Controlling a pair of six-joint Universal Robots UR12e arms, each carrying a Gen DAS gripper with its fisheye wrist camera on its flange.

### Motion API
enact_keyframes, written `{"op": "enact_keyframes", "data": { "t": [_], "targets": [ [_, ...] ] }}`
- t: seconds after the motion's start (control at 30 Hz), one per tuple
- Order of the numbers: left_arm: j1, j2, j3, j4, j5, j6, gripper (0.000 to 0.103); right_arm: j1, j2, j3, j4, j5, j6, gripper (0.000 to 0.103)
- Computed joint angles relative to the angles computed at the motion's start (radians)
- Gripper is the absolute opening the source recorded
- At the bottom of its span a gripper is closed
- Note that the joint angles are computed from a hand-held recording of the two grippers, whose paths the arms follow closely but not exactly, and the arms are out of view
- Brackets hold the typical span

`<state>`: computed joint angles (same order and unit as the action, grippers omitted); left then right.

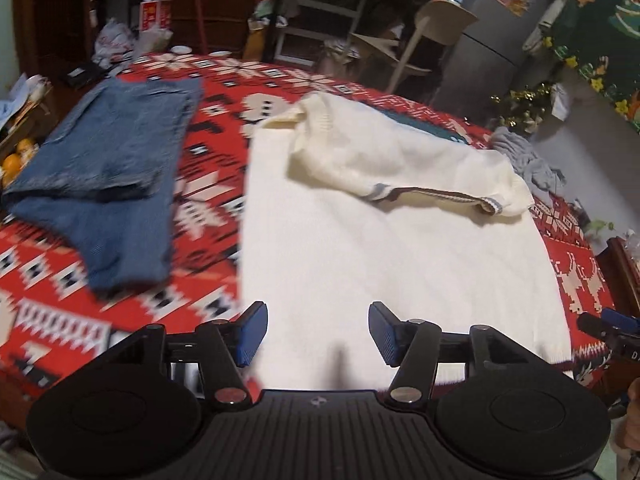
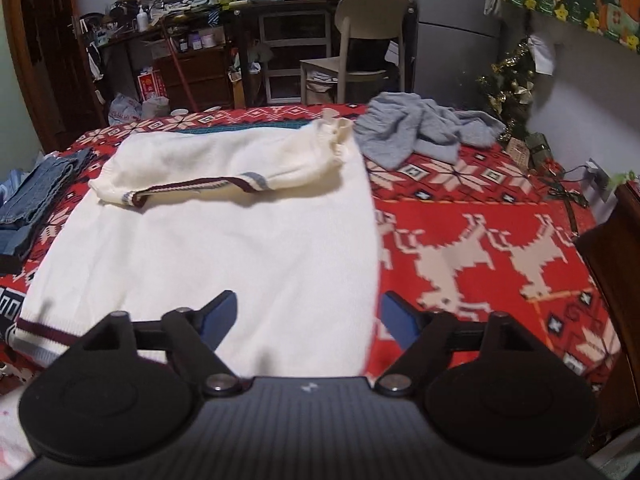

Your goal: Fold clothes

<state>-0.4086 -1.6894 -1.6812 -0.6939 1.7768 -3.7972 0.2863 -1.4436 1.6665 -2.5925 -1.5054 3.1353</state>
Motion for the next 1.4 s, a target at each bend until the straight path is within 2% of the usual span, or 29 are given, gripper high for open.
{"op": "enact_keyframes", "data": {
  "t": [0.03, 0.17, 0.23, 0.33, 0.37, 0.5, 0.57, 0.63, 0.77, 1.0, 1.1, 1.23, 1.4],
  "targets": [
    [0.001, -0.014, 0.011, -0.011, -0.002, 0.006, 0.056, 0.006, 0.010, -0.006, -0.005, -0.007, 0.004, 0.097],
    [0.007, -0.060, 0.043, -0.041, -0.035, 0.008, 0.059, 0.031, 0.050, -0.027, -0.016, -0.044, -0.001, 0.101],
    [0.010, -0.068, 0.038, -0.019, -0.055, 0.011, 0.071, 0.040, 0.066, -0.033, -0.019, -0.055, -0.020, 0.102],
    [0.002, -0.075, 0.035, 0.005, -0.039, 0.049, 0.079, 0.044, 0.081, -0.046, 0.038, -0.048, -0.030, 0.102],
    [-0.002, -0.078, 0.038, 0.005, -0.032, 0.070, 0.080, 0.044, 0.084, -0.048, 0.060, -0.044, -0.026, 0.102],
    [-0.014, -0.086, 0.034, 0.033, -0.025, 0.151, 0.098, 0.042, 0.091, -0.042, 0.090, -0.045, 0.019, 0.102],
    [-0.021, -0.091, 0.041, 0.018, -0.009, 0.180, 0.098, 0.042, 0.090, -0.036, 0.080, -0.048, 0.023, 0.102],
    [-0.026, -0.098, 0.058, -0.023, 0.005, 0.192, 0.103, 0.043, 0.089, -0.036, 0.080, -0.050, 0.025, 0.102],
    [-0.038, -0.111, 0.082, -0.071, 0.042, 0.212, 0.103, 0.046, 0.091, -0.037, 0.075, -0.059, 0.031, 0.102],
    [-0.047, -0.114, 0.072, -0.031, 0.068, 0.236, 0.103, 0.045, 0.087, -0.032, 0.069, -0.059, 0.034, 0.102],
    [-0.048, -0.112, 0.066, -0.021, 0.067, 0.244, 0.103, 0.047, 0.084, -0.018, 0.038, -0.066, 0.041, 0.102],
    [-0.045, -0.116, 0.082, -0.060, 0.057, 0.236, 0.103, 0.049, 0.082, -0.006, 0.010, -0.073, 0.046, 0.102],
    [-0.046, -0.118, 0.086, -0.063, 0.059, 0.240, 0.103, 0.050, 0.083, -0.010, 0.017, -0.074, 0.045, 0.102]
  ]
}}
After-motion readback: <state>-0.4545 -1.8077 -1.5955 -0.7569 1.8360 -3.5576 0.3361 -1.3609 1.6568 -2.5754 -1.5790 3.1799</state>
